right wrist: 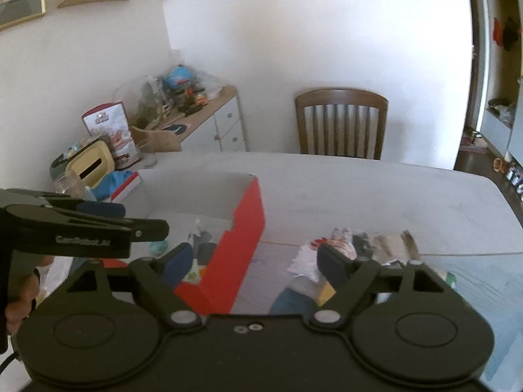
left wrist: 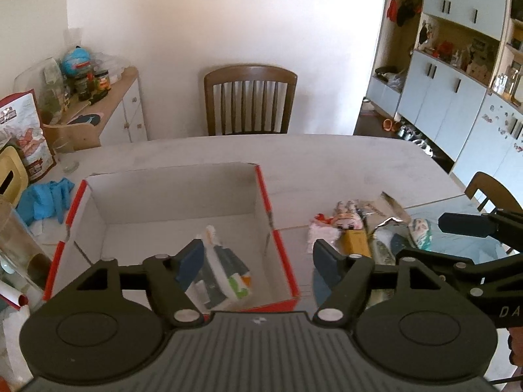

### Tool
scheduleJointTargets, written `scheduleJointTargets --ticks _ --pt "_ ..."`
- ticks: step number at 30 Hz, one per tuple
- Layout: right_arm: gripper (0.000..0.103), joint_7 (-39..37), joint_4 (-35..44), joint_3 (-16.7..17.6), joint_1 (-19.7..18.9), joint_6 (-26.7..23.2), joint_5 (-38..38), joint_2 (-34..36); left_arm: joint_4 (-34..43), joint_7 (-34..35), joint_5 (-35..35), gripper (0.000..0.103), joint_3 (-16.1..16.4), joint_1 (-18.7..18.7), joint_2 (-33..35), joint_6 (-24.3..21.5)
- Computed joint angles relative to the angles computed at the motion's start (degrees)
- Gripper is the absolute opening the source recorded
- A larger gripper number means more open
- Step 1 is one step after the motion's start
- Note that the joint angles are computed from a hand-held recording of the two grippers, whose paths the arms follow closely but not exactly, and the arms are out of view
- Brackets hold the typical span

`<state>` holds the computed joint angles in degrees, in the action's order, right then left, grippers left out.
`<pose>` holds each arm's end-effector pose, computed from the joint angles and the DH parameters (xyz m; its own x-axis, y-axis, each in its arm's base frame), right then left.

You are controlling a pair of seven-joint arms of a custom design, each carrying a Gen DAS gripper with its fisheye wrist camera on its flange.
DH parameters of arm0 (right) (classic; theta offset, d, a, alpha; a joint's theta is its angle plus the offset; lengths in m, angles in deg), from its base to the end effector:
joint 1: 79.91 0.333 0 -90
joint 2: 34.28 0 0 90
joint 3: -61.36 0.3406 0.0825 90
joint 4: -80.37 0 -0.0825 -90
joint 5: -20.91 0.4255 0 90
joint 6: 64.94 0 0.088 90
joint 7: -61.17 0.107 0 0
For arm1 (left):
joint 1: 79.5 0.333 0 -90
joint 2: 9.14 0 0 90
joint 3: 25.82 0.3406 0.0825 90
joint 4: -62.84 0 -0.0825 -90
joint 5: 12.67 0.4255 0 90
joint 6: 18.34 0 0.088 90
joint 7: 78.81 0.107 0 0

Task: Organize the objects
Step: 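Move both tools back to the pile on the table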

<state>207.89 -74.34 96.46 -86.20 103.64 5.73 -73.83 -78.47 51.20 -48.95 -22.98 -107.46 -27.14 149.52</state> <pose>0.3617 0.2333 0.4887 -0.1111 -0.9797 -0.1670 -0.5889 0.2002 -0.7830 0.4740 -0.1794 0.4921 -0.5507 -0.8335 0.0448 -0.5834 0.3460 -0.7348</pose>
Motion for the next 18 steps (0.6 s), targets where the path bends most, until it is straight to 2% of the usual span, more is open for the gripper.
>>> scheduleJointTargets --ticks 2,5,10,14,18 --pt "0.092 0.46 -1.55 -0.64 0.59 0.04 0.47 -1.83 -0.43 -0.16 0.01 0.081 -0.36 -0.31 -0.43 0.09" --pt "0.099 1.18 -4.07 -1.07 0.97 0.38 1.32 -5.09 -1.11 0.32 -1.30 0.083 0.02 -1.92 -0.90 0.80" --pt "0.102 0.99 -7.75 -2.38 2.25 -0.51 3.11 -9.70 -1.78 -0.46 -2.06 0.084 -0.04 -3.99 -1.00 1.81" --pt "0.102 0.27 -10.57 -4.24 3.72 -1.71 4.50 -12.69 -1.72 2.20 -6.52 0.085 1.84 -7.81 -0.75 1.97" --pt "0.102 -1.33 -13.27 -6.33 5.16 -4.43 5.00 -16.23 -1.71 4.40 -9.98 0.085 1.26 -9.37 -0.02 3.04"
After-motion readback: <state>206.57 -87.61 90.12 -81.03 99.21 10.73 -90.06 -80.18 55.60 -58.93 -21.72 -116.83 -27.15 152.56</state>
